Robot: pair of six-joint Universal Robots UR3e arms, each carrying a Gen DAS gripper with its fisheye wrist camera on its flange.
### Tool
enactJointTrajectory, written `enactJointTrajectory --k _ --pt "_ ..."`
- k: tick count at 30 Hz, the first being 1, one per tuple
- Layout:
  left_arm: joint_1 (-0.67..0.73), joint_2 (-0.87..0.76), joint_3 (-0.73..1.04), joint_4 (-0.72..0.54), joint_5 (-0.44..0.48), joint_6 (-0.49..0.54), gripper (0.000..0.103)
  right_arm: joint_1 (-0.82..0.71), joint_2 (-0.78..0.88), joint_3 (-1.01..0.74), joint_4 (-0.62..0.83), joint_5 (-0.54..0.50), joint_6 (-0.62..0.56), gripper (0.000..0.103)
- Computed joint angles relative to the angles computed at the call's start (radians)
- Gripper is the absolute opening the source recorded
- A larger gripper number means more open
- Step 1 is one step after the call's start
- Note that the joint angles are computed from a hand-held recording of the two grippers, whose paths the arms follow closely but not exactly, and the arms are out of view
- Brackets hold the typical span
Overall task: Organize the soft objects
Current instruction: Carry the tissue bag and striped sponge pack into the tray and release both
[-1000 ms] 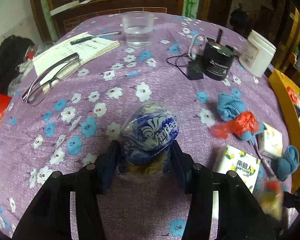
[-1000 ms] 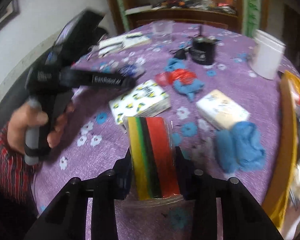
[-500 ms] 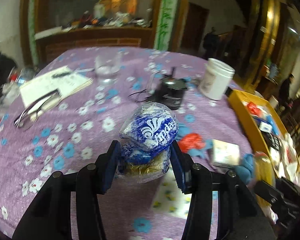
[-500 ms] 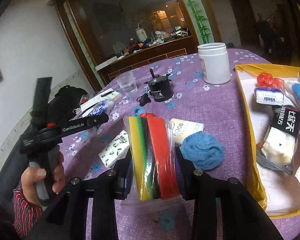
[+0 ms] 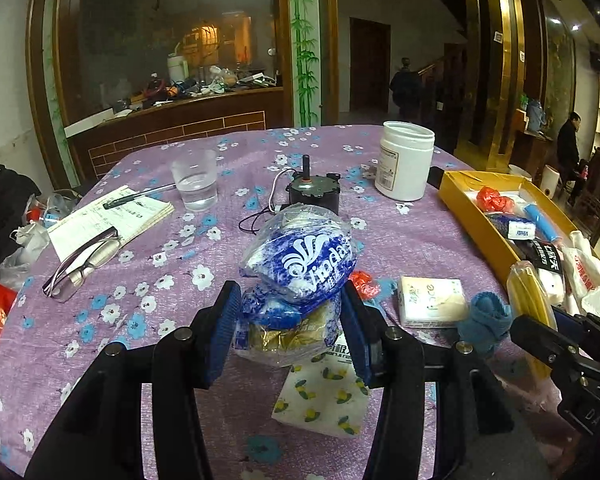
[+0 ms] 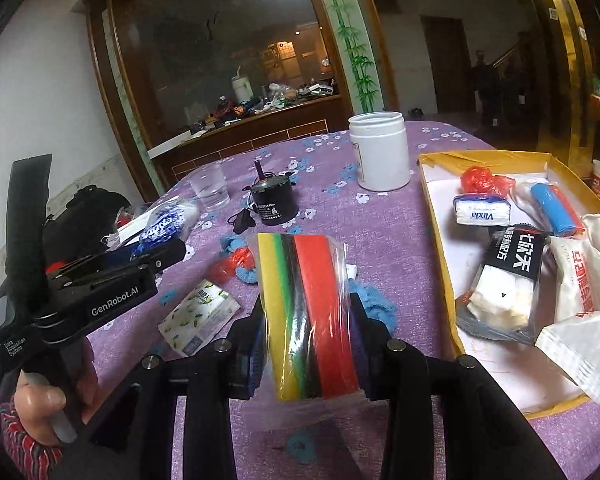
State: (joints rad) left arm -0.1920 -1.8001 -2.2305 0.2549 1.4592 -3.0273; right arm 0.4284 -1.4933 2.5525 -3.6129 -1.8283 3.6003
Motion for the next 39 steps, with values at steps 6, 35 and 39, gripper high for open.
enactJointTrajectory --k 6,35,39 --pt "-0.020 -0.005 -0.015 0.048 0.035 0.005 0.048 0.045 0.008 -0.045 0.064 -0.065 0.011 0.037" --pt "-0.169 -0.106 0.024 0.153 0.251 0.052 0.048 -0.055 -0.111 0.021 0.073 0.045 -0.026 0.037" --pt "-0.181 -0.083 0.034 0.105 0.250 0.038 0.048 -0.095 -0.186 0.069 0.080 0.069 -0.033 0.037"
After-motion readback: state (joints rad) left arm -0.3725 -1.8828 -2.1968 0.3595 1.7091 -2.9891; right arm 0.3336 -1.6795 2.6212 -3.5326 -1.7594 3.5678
